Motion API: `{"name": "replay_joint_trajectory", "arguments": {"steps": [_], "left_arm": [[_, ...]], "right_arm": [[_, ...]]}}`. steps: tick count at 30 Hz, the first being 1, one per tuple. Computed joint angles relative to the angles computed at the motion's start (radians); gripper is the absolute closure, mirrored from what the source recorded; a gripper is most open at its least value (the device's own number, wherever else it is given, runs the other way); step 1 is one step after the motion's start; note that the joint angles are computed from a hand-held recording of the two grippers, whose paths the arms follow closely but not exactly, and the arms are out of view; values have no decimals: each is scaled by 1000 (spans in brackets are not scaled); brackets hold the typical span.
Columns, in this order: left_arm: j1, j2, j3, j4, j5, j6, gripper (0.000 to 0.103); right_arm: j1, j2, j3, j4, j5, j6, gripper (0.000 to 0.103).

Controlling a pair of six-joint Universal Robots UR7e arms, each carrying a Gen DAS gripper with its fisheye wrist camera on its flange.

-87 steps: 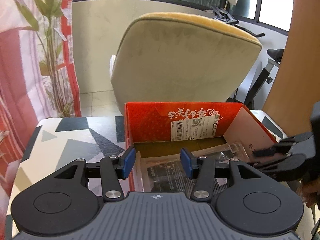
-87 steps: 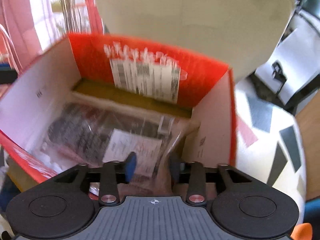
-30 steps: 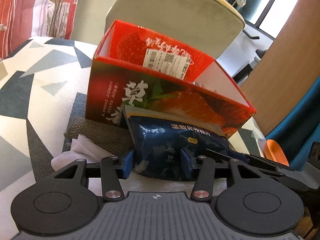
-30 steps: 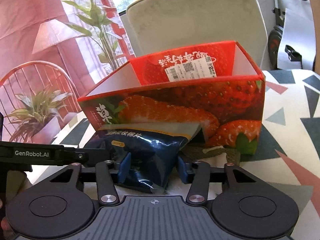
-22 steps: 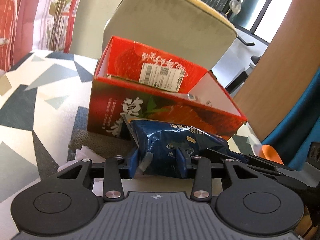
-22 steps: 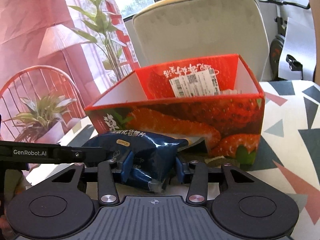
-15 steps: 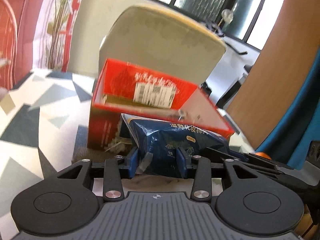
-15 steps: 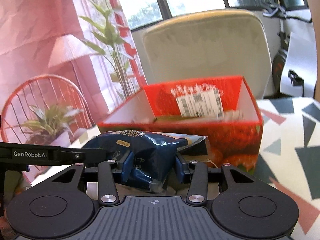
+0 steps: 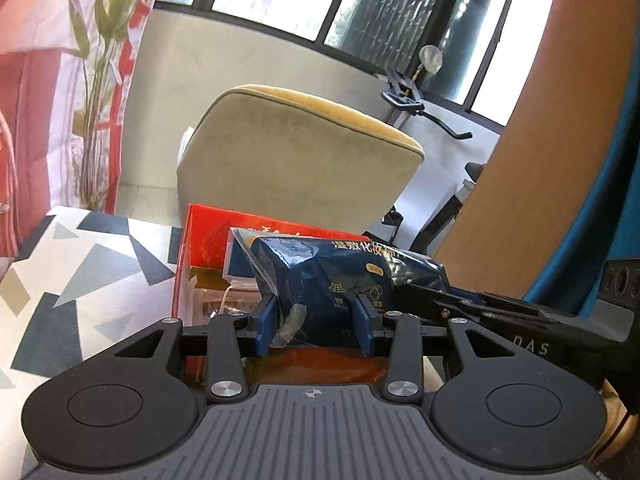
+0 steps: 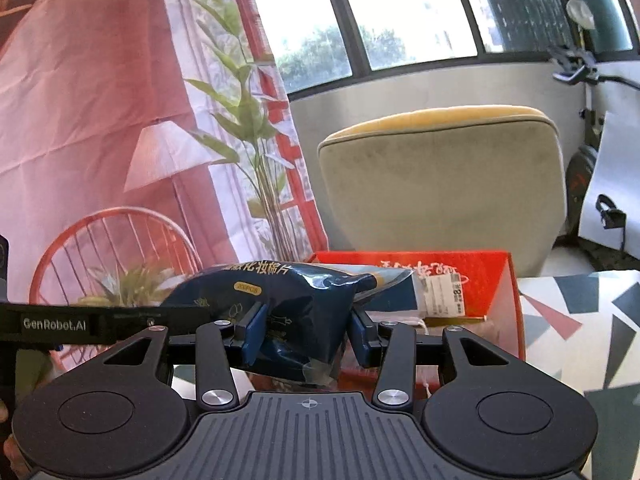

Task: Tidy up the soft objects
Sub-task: 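Lower the blue snack bag into the red box and open both tools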

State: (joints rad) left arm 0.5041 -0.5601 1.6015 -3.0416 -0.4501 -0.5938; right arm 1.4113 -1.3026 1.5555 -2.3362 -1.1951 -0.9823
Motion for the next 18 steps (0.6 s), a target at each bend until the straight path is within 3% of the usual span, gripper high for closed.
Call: {"name": "replay_joint_trajectory", "arguments": {"steps": [6, 12, 18], "left_arm": [[83, -10, -72, -13, -75, 37, 61], [195, -8, -159, 103, -184, -36, 61], [264, 37, -265, 213, -200, -32, 61]], "right_arm": [[74, 155, -213, 86, -95, 53, 62], [112, 332, -415, 159, -209, 128, 62], [129, 469, -549, 191, -307, 173, 63]]}}
